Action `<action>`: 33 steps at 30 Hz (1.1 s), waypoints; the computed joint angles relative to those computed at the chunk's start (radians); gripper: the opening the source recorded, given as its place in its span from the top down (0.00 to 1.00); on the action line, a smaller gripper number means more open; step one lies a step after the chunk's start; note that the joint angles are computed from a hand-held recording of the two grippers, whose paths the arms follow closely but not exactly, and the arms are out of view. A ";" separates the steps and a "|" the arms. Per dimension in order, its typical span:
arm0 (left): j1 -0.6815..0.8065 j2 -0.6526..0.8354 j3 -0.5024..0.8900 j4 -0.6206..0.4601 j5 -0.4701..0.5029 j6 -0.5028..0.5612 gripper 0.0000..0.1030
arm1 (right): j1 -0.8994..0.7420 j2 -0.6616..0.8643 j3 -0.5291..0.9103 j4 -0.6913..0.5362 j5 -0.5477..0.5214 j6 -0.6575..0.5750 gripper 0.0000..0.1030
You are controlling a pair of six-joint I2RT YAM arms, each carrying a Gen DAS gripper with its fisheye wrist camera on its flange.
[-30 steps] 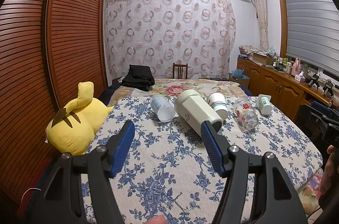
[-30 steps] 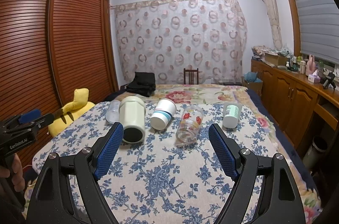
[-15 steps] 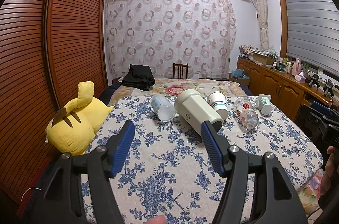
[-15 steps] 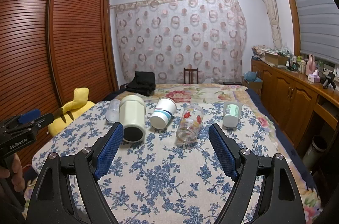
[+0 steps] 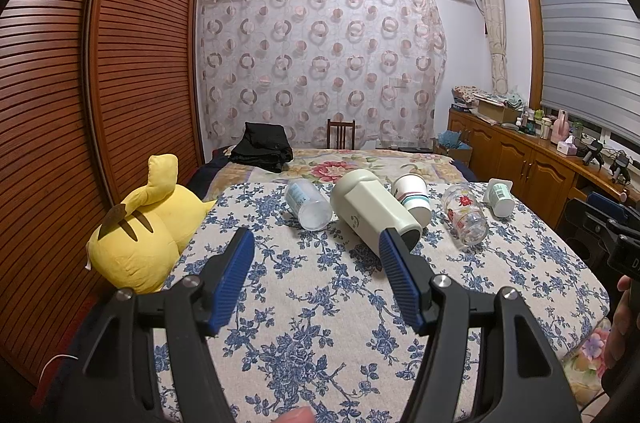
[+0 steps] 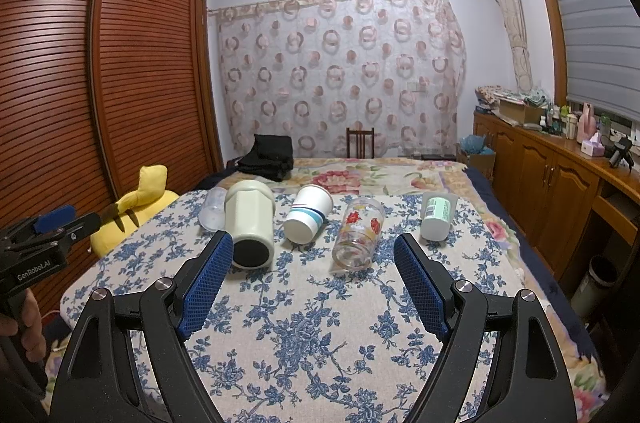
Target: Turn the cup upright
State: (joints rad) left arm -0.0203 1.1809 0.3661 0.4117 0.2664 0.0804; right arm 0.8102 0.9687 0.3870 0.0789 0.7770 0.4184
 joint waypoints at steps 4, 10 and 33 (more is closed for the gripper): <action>0.013 -0.002 0.001 -0.004 0.012 0.005 0.37 | 0.001 0.001 0.000 0.000 0.001 0.000 0.18; 0.013 -0.003 0.000 -0.004 0.012 0.005 0.37 | 0.001 0.001 0.002 -0.003 0.001 0.002 0.18; 0.015 0.105 0.070 -0.055 0.067 0.054 0.37 | -0.029 0.007 -0.009 -0.034 -0.048 0.014 0.18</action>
